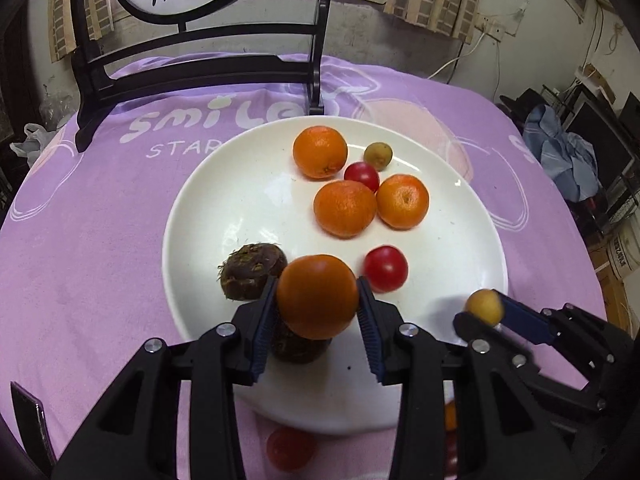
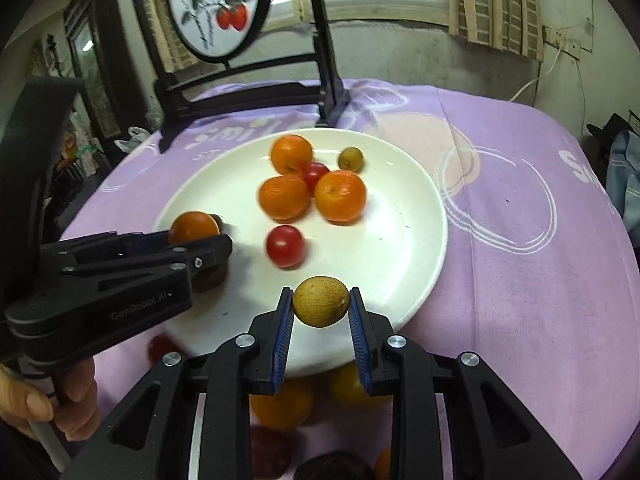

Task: Organize fruits
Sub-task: 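Carry both fruits to the white plate and open both grippers, then grasp a brown mangosteen with the right gripper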

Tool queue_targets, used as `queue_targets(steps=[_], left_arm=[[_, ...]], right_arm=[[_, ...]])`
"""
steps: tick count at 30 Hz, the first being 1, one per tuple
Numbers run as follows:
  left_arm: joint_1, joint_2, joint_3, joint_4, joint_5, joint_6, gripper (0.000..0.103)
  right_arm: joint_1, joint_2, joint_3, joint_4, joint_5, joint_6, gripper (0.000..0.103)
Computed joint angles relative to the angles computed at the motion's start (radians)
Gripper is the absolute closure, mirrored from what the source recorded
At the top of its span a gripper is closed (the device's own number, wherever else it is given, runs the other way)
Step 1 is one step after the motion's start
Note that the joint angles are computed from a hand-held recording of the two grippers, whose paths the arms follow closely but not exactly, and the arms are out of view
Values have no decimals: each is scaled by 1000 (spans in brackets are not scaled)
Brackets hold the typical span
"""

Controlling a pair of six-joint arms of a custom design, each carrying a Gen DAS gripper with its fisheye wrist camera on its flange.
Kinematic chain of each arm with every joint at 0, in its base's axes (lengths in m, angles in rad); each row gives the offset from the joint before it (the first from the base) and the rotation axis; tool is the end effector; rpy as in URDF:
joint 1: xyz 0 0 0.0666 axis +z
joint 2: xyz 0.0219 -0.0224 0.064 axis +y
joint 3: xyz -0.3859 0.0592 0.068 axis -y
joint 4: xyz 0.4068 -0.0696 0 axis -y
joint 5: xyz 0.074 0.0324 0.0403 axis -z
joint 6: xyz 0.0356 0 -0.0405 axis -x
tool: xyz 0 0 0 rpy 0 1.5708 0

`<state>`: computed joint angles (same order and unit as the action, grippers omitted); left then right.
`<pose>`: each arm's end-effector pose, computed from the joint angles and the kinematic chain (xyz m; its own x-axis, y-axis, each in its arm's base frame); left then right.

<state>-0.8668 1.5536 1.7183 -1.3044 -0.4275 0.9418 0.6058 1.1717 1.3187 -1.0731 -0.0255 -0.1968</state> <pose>0.3532 -0.3938 0.4876 -0.8162 -0.1756 -0.5504 -0.1334 0.9842 -0.1163 0.3308 0.2297 0.4845 -0.7581 -0.2874 -0.5854 -0.4421 0.8864 0.1375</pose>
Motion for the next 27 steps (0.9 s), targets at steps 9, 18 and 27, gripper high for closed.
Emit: queue_targets(steps=[9, 18, 27], left_arm=[[-80, -59, -11, -43, -103, 79, 10], [-203, -121, -95, -110, -91, 195, 9], [-306, -186, -211, -93, -49, 311, 7]], right_arm=[[3, -127, -76, 4, -2, 14, 44], [9, -299, -158, -34, 31, 3, 39], [75, -412, -240, -139, 93, -6, 37]])
